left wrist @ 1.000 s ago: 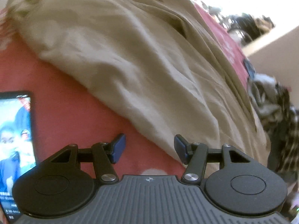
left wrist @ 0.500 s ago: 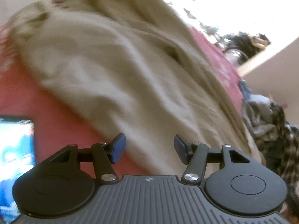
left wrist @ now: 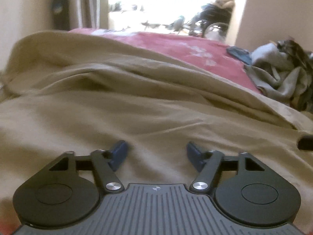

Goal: Fold clothes

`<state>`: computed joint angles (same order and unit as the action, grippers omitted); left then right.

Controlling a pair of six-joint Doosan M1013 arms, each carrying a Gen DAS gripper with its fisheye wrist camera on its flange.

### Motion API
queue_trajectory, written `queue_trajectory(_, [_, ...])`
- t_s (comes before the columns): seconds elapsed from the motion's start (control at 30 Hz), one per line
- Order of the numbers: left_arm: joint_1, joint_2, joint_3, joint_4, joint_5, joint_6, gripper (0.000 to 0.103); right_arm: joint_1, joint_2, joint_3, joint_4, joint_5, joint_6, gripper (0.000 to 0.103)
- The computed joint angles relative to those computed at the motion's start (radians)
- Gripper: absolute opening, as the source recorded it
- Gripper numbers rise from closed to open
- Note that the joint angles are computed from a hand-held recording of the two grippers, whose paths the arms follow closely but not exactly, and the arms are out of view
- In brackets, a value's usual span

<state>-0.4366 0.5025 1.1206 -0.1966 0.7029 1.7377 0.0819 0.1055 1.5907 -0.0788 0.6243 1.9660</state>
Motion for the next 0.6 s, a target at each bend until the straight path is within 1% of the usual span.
queue_trajectory(0.03, [-0.005,0.002,0.014,-0.001,-0.046,0.012,0.093,0.001,-0.006,0.006,-0.017,0.013,0.016,0.017])
queue_trajectory(0.07, [-0.009,0.005,0.028,-0.002,-0.092,0.025,0.103,0.002,-0.010,0.011,-0.033,0.029,0.028,0.017])
queue_trajectory(0.1, [-0.013,0.008,0.041,-0.004,-0.134,0.037,0.103,0.002,-0.014,0.015,-0.045,0.048,0.040,0.017])
queue_trajectory(0.2, [-0.014,0.006,0.066,-0.012,-0.176,0.041,0.103,-0.002,-0.028,0.033,-0.066,0.094,0.080,0.017])
queue_trajectory(0.33, [-0.009,0.003,0.074,-0.046,-0.190,0.063,0.103,-0.008,-0.037,0.051,-0.057,0.112,0.113,0.017])
queue_trajectory(0.43, [-0.013,0.003,0.072,-0.014,-0.190,0.047,0.103,-0.012,-0.035,0.055,-0.043,0.114,0.119,0.017])
queue_trajectory(0.6, [-0.014,0.007,0.068,-0.017,-0.189,0.048,0.103,-0.014,-0.024,0.048,-0.021,0.103,0.098,0.019])
